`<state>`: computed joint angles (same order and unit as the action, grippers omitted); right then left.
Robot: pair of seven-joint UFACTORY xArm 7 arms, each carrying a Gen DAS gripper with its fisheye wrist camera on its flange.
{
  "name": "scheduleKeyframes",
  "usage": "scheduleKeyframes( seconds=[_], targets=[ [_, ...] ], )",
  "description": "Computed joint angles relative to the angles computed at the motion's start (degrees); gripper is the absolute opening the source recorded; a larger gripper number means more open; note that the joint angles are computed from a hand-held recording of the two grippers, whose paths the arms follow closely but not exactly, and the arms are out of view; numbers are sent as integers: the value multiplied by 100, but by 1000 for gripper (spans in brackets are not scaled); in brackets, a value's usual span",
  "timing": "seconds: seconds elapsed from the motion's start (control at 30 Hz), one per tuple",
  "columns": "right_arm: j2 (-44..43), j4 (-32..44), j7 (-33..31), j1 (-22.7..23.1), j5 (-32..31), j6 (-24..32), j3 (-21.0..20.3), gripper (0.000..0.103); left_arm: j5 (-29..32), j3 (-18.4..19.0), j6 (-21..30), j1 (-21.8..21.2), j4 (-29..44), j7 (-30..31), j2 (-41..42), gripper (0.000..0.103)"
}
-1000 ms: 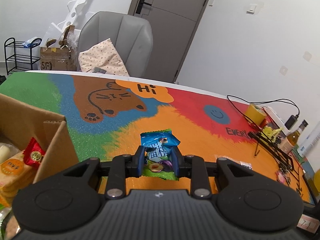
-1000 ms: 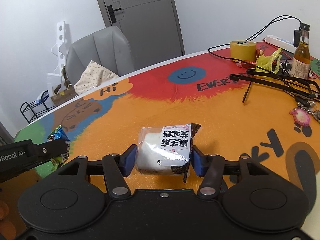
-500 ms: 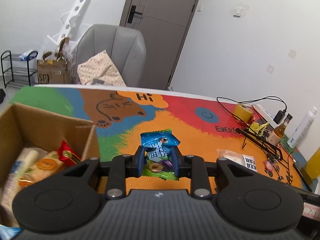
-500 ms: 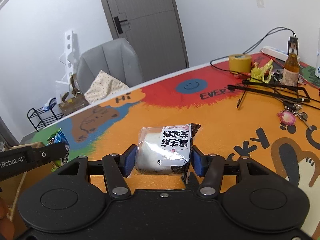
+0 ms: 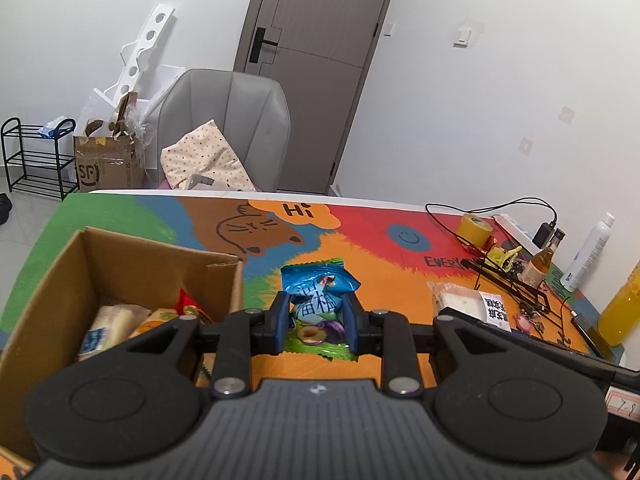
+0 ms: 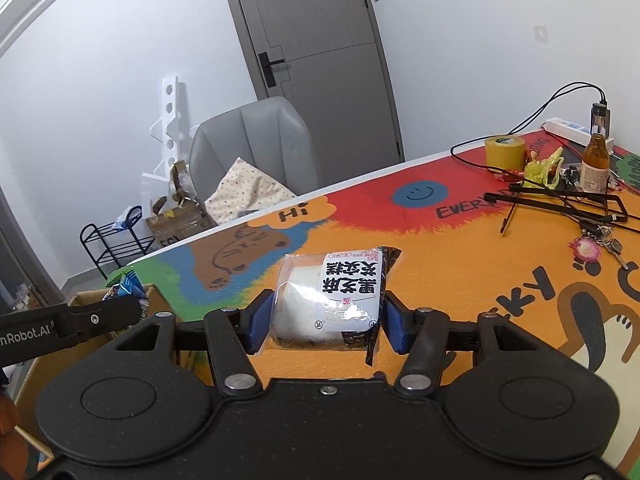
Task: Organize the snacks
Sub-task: 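Carry the blue packet and white rice-cake packet over the box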
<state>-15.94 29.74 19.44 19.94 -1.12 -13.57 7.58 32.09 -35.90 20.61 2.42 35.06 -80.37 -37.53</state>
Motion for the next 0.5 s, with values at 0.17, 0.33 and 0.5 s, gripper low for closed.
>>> scheduleKeyframes(
  seconds=[0.17, 0.33, 0.5],
  targets=[
    [-183, -118, 68, -48, 69, -6, 214, 54, -163, 268, 117, -320, -236, 237, -351, 27],
    [-315, -189, 116, -110, 131, -22, 439, 54, -385, 480, 194, -554, -508, 522, -753, 27],
    [-463, -245, 145, -84, 129, 4, 593, 54, -676, 661, 372, -753, -802, 814, -1225, 27]
  ],
)
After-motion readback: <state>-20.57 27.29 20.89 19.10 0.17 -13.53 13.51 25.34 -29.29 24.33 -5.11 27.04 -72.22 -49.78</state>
